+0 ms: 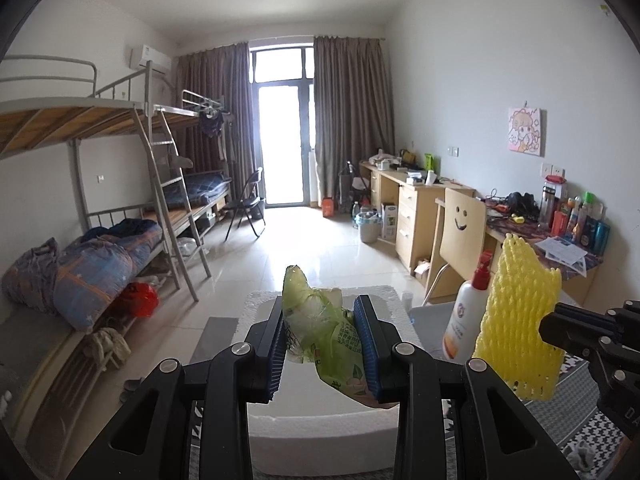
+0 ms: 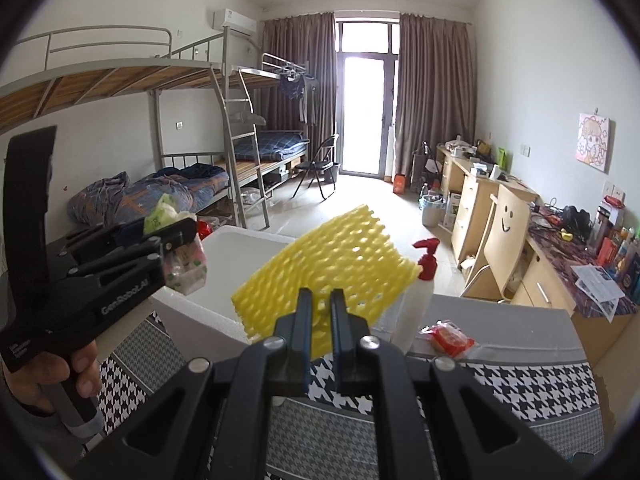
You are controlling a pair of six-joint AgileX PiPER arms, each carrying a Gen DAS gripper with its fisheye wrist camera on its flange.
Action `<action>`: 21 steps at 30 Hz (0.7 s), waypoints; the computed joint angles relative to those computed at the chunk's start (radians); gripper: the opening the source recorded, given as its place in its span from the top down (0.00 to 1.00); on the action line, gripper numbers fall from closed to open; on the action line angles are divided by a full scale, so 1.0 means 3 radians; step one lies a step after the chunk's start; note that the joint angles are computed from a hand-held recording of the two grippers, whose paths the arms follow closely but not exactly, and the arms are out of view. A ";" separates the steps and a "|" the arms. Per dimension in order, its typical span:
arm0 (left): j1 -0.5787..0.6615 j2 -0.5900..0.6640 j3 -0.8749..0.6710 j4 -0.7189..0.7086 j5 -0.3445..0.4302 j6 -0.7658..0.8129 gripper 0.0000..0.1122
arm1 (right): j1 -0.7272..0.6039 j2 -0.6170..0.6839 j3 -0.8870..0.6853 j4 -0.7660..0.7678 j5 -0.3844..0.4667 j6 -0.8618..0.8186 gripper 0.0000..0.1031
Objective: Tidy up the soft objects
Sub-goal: 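Lift and carry both held items toward the white foam box, then open the left gripper to drop the green bag into the foam box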
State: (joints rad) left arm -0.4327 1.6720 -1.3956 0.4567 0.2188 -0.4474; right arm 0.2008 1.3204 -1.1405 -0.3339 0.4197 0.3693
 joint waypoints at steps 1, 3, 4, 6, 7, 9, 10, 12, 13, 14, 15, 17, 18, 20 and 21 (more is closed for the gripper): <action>0.0007 0.0049 -0.0055 -0.0008 0.0034 -0.0002 0.69 | 0.0017 0.0021 -0.0019 -0.0006 0.0014 0.0015 0.89; 0.0025 0.0134 -0.0164 -0.0163 0.0099 0.0137 0.69 | 0.0024 0.0069 -0.0059 0.0007 0.0036 0.0012 0.89; 0.0027 0.0181 -0.0223 -0.0127 0.0137 0.0108 0.69 | 0.0020 0.0076 -0.0067 0.0024 0.0036 -0.0009 0.89; 0.0045 0.0252 -0.0307 -0.0242 0.0186 0.0207 0.69 | 0.0028 0.0098 -0.0088 -0.0014 0.0036 0.0020 0.89; 0.0055 0.0297 -0.0366 -0.0299 0.0227 0.0260 0.69 | 0.0030 0.0109 -0.0098 -0.0017 0.0037 0.0023 0.89; 0.0096 0.0400 -0.0511 -0.0519 0.0314 0.0483 0.69 | 0.0033 0.0125 -0.0117 -0.0016 0.0055 0.0010 0.89; 0.0099 0.0430 -0.0555 -0.0570 0.0349 0.0533 0.69 | 0.0029 0.0143 -0.0139 -0.0009 0.0067 0.0001 0.89; 0.0118 0.0505 -0.0655 -0.0687 0.0412 0.0639 0.69 | 0.0033 0.0176 -0.0175 0.0001 0.0085 -0.0007 0.89; 0.0129 0.0540 -0.0699 -0.0736 0.0440 0.0680 0.69 | 0.0043 0.0196 -0.0203 -0.0002 0.0101 -0.0004 0.89; 0.0125 0.0554 -0.0710 -0.0745 0.0454 0.0689 0.69 | 0.0045 0.0208 -0.0216 0.0006 0.0105 -0.0019 0.89; 0.0137 0.0585 -0.0754 -0.0848 0.0487 0.0788 0.69 | 0.0055 0.0217 -0.0227 -0.0010 0.0110 -0.0021 0.89; 0.0157 0.0665 -0.0864 -0.0998 0.0571 0.0926 0.69 | 0.0076 0.0239 -0.0250 -0.0073 0.0118 0.0035 0.89; 0.0171 0.0696 -0.0904 -0.1089 0.0605 0.1001 0.69 | 0.0079 0.0253 -0.0260 -0.0073 0.0120 0.0034 0.89; 0.0189 0.0775 -0.0992 -0.1113 0.0648 0.1017 0.69 | 0.0084 0.0288 -0.0296 -0.0089 0.0133 0.0054 0.89; 0.0187 0.0801 -0.1024 -0.1105 0.0677 0.1011 0.68 | 0.0082 0.0305 -0.0314 -0.0072 0.0138 0.0038 0.89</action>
State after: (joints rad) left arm -0.3767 1.9124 -1.7027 0.1251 0.4218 -0.1441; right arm 0.2253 1.4121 -1.2347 -0.3555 0.4610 0.3807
